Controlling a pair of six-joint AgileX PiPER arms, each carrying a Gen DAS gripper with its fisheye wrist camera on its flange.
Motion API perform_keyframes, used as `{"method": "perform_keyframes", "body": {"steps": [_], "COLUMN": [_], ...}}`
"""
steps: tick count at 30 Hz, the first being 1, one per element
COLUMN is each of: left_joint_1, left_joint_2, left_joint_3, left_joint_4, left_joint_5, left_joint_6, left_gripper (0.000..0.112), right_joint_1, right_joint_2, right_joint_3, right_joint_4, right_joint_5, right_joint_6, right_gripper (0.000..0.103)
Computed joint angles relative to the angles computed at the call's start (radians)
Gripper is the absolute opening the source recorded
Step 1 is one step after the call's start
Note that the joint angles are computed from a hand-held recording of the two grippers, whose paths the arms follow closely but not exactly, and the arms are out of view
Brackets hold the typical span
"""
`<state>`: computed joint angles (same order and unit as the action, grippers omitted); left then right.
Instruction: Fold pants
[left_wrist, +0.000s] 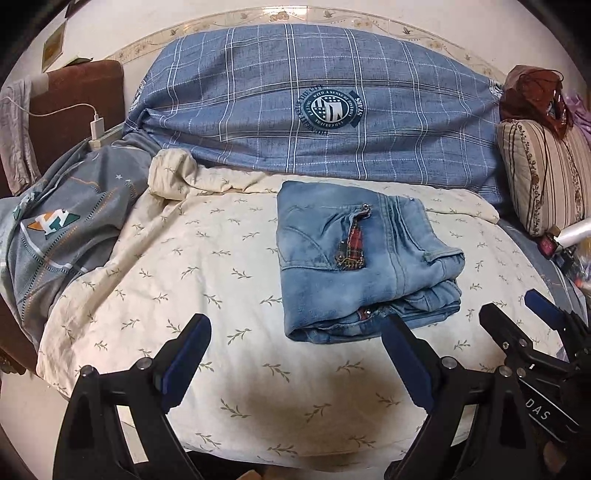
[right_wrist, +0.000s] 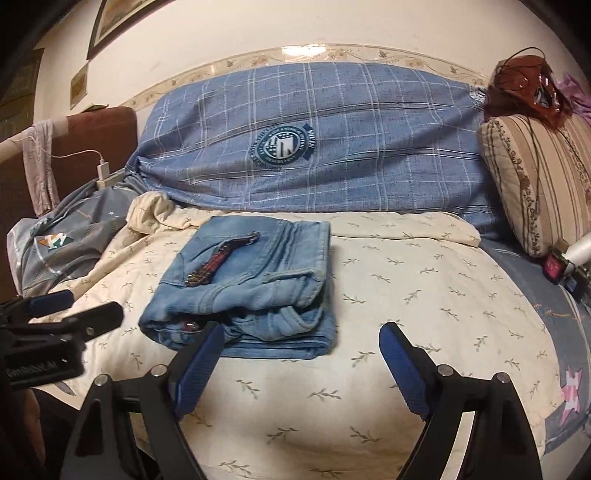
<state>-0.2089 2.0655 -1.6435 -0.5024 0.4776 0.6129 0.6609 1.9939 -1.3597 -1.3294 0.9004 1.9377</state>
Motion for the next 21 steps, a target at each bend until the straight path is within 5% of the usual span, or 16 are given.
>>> {"method": "perform_keyframes", "body": {"steps": [11,21], "left_joint_1": [-0.015,0.034], "left_joint_2": [-0.014,-0.033], "left_joint_3": [0.006,-0.006], "left_joint_4": [0.013,-0.138], "left_joint_5": [0.029,0.102], "left_joint_6": [-0.033,0.12], "left_gripper": [0.094,0.103], "right_joint_1": [0.001,-0.029], "right_joint_2": [-0.043,-0.003], "right_joint_3": [0.07,-0.064], "right_joint_4": [-0.029,0.206], "right_joint_5": [-0.018,-0.08], "right_joint_6": [0.051,-0.278], "right_gripper": [0.088,0.088]}}
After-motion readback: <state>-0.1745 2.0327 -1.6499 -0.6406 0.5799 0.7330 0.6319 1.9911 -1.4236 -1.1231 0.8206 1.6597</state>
